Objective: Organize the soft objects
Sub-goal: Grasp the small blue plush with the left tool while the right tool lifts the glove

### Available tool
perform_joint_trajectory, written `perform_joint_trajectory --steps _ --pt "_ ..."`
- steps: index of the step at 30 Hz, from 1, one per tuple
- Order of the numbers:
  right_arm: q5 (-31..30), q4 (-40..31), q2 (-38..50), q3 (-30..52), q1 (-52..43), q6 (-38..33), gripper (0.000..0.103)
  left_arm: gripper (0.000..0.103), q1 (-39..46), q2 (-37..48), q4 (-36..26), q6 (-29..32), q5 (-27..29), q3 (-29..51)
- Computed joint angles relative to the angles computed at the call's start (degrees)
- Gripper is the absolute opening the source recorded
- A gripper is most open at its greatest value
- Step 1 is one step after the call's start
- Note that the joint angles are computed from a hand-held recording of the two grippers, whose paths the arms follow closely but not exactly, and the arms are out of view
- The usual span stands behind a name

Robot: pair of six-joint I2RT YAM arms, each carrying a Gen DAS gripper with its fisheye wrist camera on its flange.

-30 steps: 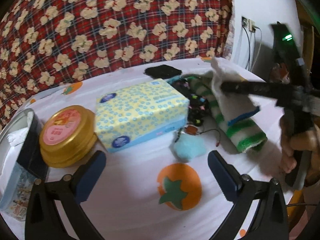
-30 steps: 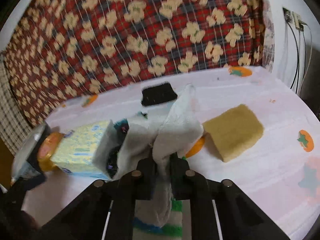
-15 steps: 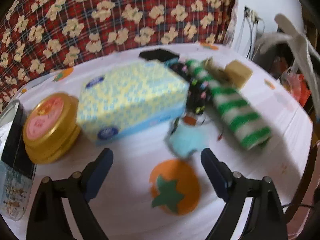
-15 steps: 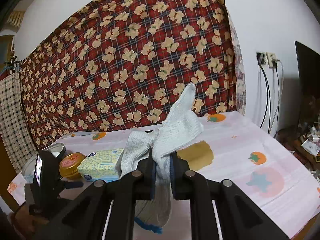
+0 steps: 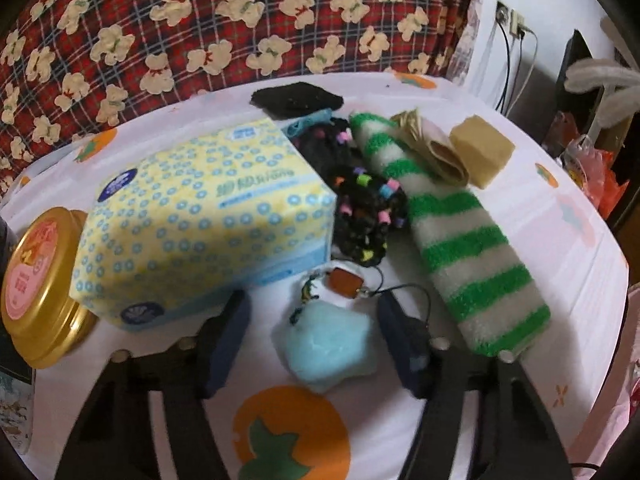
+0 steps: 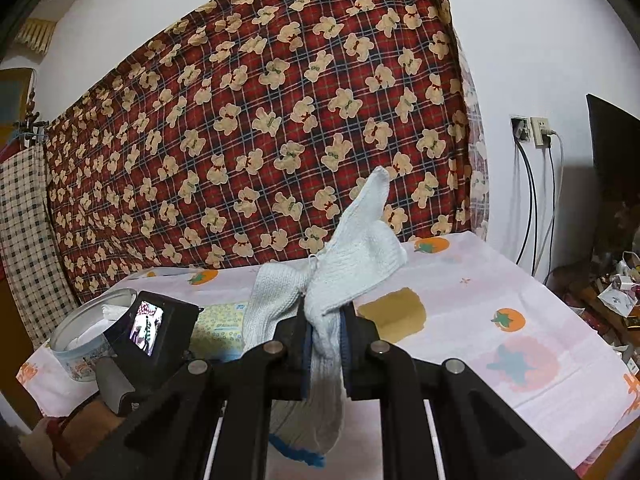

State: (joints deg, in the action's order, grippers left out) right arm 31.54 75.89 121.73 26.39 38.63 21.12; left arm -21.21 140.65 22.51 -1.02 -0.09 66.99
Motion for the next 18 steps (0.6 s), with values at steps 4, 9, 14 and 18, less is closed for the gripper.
perform_joint_trajectory --steps 4,9,14,18 --pt "0.04 0.47 0.43 -0.31 0.19 0.60 0.013 0.033 2.09 -0.27 2.26 -0.47 5.12 -1.52" --pt "0.29 0.63 0.47 -0.37 0.40 0.53 0.013 0.031 3.17 -0.94 4.11 0.06 8.07 -3.66" --pt "-0.52 0.74 0.22 -0.77 -0.12 0.32 0.013 0.031 5.50 -4.40 13.48 -0.46 13.07 -11.83" --pt "-0.40 1.73 1.37 -0.22 0.66 0.33 0.013 0.031 8.72 -7.99 20.45 -0.99 16.22 -18.36"
